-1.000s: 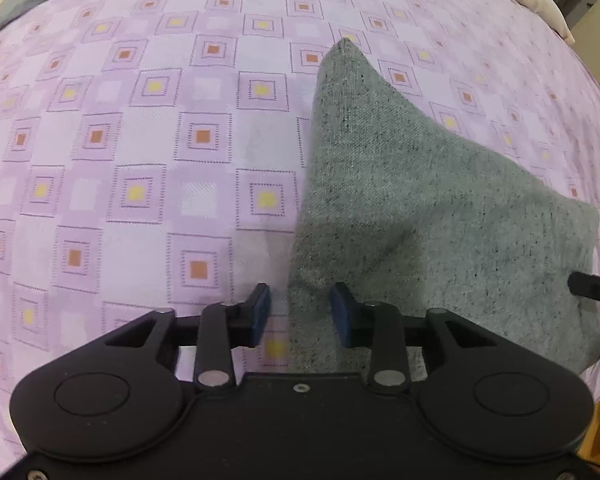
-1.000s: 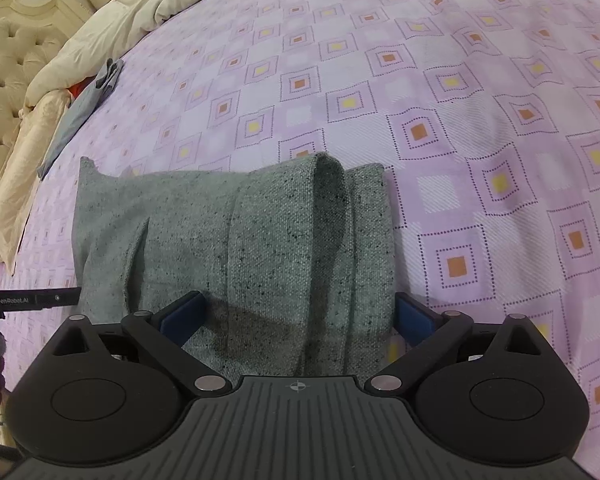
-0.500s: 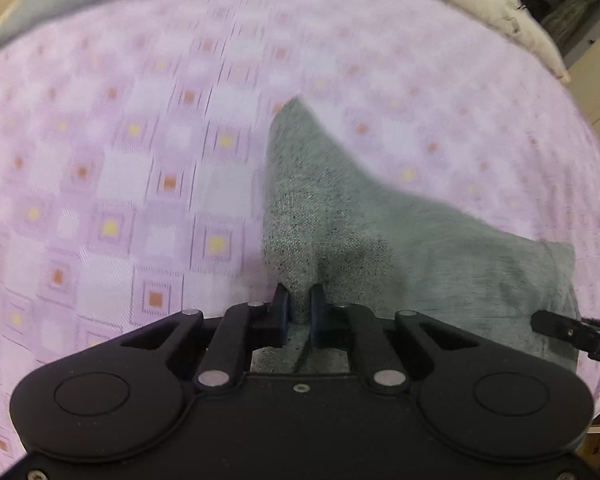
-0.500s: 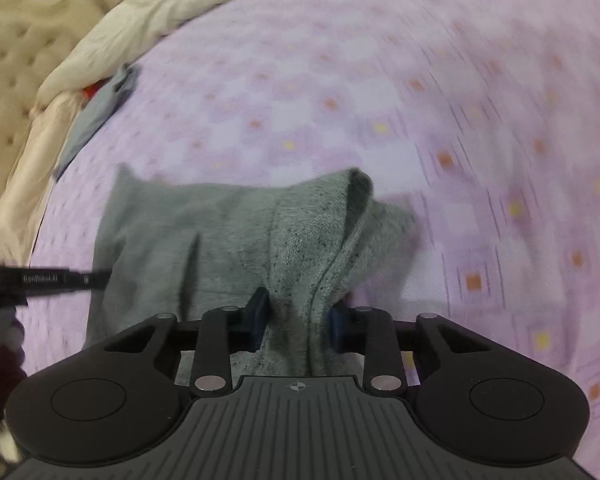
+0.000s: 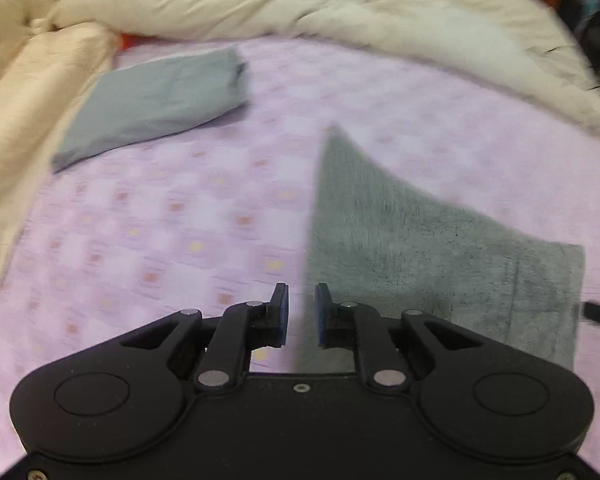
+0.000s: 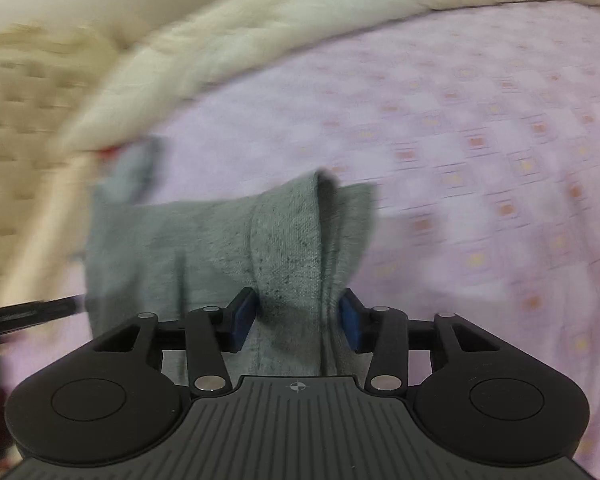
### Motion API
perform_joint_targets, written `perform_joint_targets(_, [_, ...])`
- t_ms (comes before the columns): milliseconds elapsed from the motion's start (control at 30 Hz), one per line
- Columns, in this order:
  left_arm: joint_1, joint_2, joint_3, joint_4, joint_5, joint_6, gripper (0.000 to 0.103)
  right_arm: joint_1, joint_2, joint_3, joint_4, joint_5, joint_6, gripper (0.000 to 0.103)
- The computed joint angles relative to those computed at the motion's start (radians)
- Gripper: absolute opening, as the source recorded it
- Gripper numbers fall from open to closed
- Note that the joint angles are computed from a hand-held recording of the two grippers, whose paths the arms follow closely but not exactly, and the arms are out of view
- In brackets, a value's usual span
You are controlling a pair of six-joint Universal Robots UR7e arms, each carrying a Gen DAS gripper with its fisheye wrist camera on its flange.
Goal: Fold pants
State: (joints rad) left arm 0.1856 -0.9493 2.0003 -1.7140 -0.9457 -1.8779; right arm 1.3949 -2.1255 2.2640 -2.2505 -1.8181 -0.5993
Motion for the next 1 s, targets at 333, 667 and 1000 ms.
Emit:
perform_joint_targets(333, [-0.031,0.099,0.068,-0.285,-0.108,0.207,0.027,0.040,-0.091,0.162,0.002,-0.075,-0.287,0.042])
perform_joint_targets(667, [-0.038,0.039,0.055,-0.147,-0.022,0.113,0.027,0.039,-0.070,0.153,-0.140,0.041,-0.301,0.041])
perform_joint_targets(1000, [0.168,0.091,0.050,-0.360,-0.074,0.217,0.026,0.054,0.273,0.132,-0.427,-0.088,-0.186,0.049])
